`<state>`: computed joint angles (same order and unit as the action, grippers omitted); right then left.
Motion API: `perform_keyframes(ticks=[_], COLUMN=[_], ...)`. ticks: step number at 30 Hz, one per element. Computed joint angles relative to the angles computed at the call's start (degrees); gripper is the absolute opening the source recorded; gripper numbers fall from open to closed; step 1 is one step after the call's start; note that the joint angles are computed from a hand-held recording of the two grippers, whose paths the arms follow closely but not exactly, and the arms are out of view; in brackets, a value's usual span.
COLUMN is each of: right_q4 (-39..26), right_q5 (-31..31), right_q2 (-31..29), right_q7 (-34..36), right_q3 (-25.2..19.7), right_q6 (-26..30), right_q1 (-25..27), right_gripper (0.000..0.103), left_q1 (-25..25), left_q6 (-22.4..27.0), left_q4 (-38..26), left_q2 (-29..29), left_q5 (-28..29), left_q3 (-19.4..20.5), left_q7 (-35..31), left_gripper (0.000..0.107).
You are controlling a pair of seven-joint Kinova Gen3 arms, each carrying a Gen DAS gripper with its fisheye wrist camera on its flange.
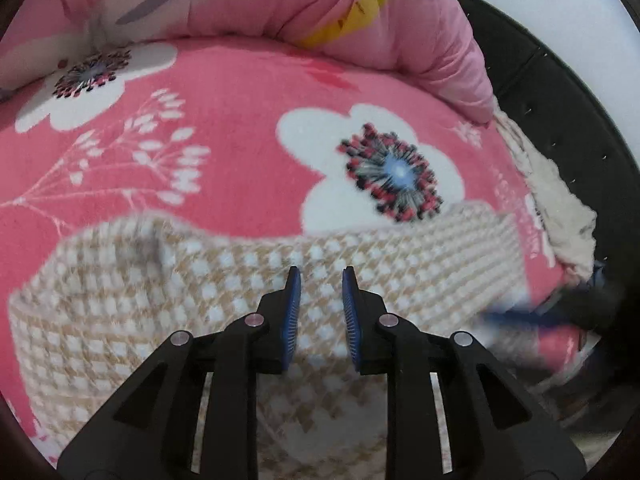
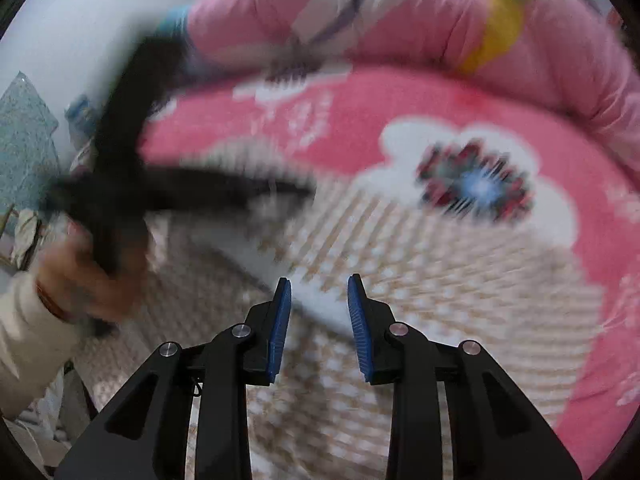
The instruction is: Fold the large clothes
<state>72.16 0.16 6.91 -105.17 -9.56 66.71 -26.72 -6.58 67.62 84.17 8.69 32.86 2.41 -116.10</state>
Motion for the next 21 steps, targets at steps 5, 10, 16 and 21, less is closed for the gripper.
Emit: perform_keyframes(ticks=[5,10,16,21], right_q4=[0.35,10.00,5.82,2.17], right_q5=[1.07,-5.72,-1.03,-0.53], right_q2=[2.86,-2.15,-6.37,-3.46], right_q7=[0.84,5.64,0.42,0.47], right_q3=[7.76,3.81,-2.99,-3.87], right_q6=[1.41,-2.46,3.45,-1.36], right_q1=[-2.48,7.37,13.59,9.13], right_gripper=[0.029,0.030,0.052,0.052], left_q1=[-0.74,-1.79,-1.07,0.42], left_q6=[-2.80,-2.15,-5.05,-5.78], left_q4=[5.45,7.60,8.31,7.63], left_q2=[-3.93,-5.67,-10.05,-11.36], left_q5=[1.28,2.64,0.47,4.19], left_q3=[-1.23,-2.84,-3.63,-4.70], left_q7=[-4.83,-9.14,-12.02,-10.45], left_gripper=[0.020,0.019,0.019,0.019])
